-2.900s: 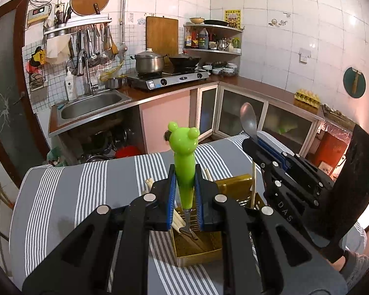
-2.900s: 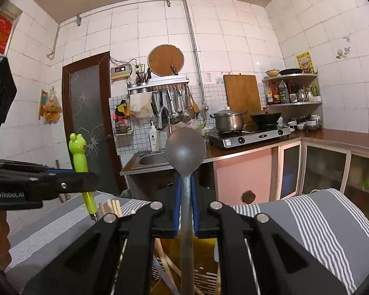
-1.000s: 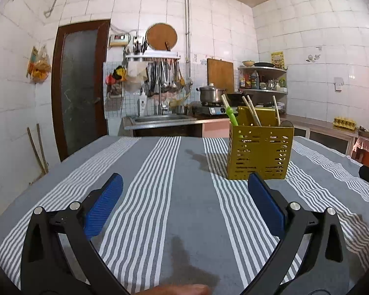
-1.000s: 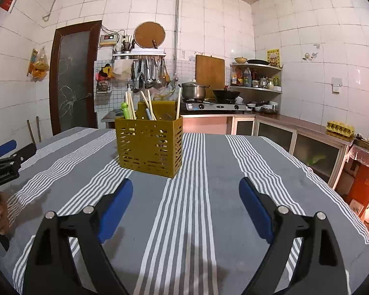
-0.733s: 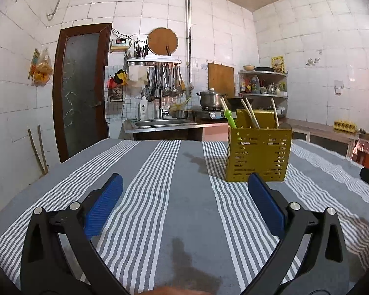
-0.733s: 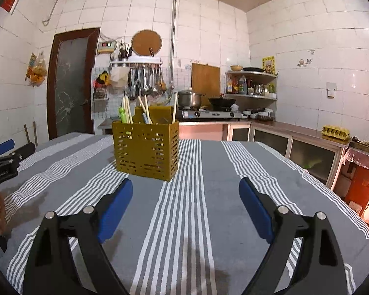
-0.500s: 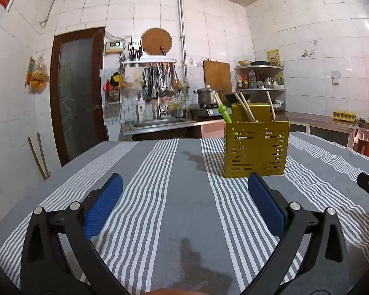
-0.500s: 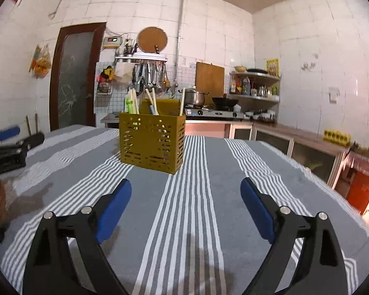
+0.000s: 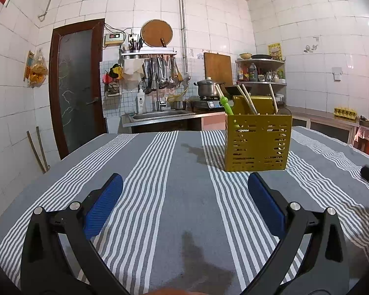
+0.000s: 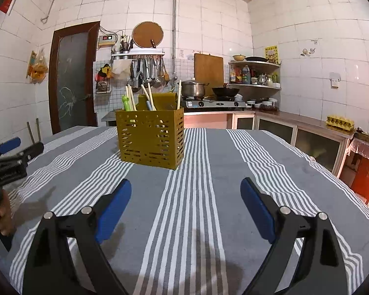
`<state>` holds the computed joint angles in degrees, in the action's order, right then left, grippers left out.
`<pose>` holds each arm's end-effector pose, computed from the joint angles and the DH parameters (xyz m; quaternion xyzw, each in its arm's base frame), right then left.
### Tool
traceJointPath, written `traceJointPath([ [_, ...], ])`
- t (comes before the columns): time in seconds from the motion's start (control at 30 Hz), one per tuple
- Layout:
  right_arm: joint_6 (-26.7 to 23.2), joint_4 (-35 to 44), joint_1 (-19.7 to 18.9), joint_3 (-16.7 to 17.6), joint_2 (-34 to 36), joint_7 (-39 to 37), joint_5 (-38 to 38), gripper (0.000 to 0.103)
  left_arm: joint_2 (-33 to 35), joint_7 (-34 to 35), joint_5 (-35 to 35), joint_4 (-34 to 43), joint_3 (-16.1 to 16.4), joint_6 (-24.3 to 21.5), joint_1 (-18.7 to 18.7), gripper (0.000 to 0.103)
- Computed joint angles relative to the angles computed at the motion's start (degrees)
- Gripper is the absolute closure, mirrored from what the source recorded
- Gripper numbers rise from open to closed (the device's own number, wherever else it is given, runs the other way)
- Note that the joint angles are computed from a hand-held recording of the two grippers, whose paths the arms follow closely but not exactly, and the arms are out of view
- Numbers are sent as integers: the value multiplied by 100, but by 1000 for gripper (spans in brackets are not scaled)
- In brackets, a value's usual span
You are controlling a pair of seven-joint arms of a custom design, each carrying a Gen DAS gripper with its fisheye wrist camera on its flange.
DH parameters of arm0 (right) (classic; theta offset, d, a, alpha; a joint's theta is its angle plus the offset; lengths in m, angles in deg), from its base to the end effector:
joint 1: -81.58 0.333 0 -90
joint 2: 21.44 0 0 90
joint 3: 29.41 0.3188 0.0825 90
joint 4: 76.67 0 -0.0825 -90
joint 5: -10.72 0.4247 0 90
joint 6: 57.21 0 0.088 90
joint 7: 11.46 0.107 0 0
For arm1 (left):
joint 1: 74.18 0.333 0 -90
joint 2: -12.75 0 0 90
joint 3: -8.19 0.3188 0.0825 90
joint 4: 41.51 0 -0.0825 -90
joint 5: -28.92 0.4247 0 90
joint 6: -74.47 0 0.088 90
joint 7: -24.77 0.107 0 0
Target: Organize utensils
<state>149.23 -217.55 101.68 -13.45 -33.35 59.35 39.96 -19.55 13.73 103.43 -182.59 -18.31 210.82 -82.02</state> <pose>0.4457 0.2568 0.5084 -0.6539 0.4475 -0.3393 0.5070 0.3844 -0.2684 0.5153 -0.6403 0.4725 -0.3312 0.5071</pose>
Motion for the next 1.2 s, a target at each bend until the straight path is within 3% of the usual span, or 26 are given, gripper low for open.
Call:
traceJointPath([
  [0.03, 167, -17, 72, -108, 0, 164, -207, 14, 6, 13, -21, 1, 18, 18, -7, 5],
  [0.13, 681, 218, 12, 87, 239, -417, 121, 15, 7, 16, -58, 4, 41, 55, -3, 5],
  [0.43, 376, 472, 369, -290, 489, -572, 215, 14, -14, -49, -73, -14, 27, 93, 48, 5],
  [1.2, 256, 531, 416, -285, 523, -681, 483, 7, 54, -41, -39, 28, 31, 59, 25, 5],
])
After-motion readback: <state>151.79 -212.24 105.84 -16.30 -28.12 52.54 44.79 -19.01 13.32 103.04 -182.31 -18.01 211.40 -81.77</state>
